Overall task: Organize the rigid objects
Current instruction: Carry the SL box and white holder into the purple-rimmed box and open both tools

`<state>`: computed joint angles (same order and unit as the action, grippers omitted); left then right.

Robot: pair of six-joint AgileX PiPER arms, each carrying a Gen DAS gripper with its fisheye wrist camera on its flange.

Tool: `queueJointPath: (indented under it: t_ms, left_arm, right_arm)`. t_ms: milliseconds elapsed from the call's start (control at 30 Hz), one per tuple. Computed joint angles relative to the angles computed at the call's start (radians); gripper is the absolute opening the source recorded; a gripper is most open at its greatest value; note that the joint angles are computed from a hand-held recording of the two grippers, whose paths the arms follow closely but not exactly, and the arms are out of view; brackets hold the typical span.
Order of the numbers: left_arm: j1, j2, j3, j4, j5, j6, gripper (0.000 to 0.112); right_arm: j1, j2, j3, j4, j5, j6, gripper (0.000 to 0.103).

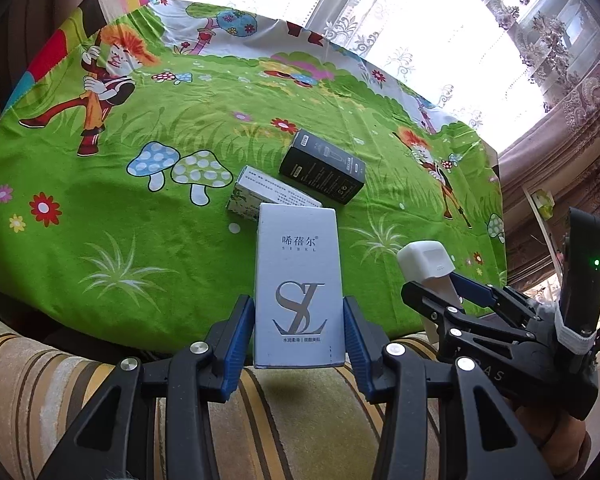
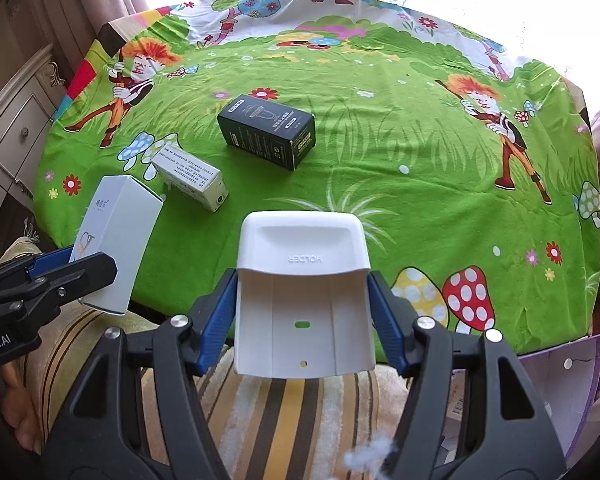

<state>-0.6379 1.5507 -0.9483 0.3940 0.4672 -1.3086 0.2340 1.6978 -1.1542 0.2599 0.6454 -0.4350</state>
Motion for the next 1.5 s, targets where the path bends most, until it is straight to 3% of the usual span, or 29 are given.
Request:
queueJointPath:
  t_ms: [333, 633, 1033, 1500]
  left_arm:
    - [-0.113, 0.065, -0.126, -0.011, 0.059, 0.018, 0.045]
    - [-0.201, 0.174, -0.303, -0.039, 0.128, 0.078, 0.045]
    - [-0.274, 0.354, -0.582, -0.156, 0.215, 0.263, 0.044]
    - [-0.318, 0.581, -0.940, -0.350, 0.355, 0.540, 0.042]
  right_arm:
    - [-0.190, -0.133, 0.121, 0.144, 0.015, -0.172, 0.067]
    - [-0.474, -0.192, 0.171, 0.243, 0.079, -0.363, 0.067]
    - [-0.798, -0.157, 0.130, 0.296, 0.151, -0.510, 0.067]
    - [-0.960, -0.071, 0.040, 0.285, 0.153, -0.505, 0.067]
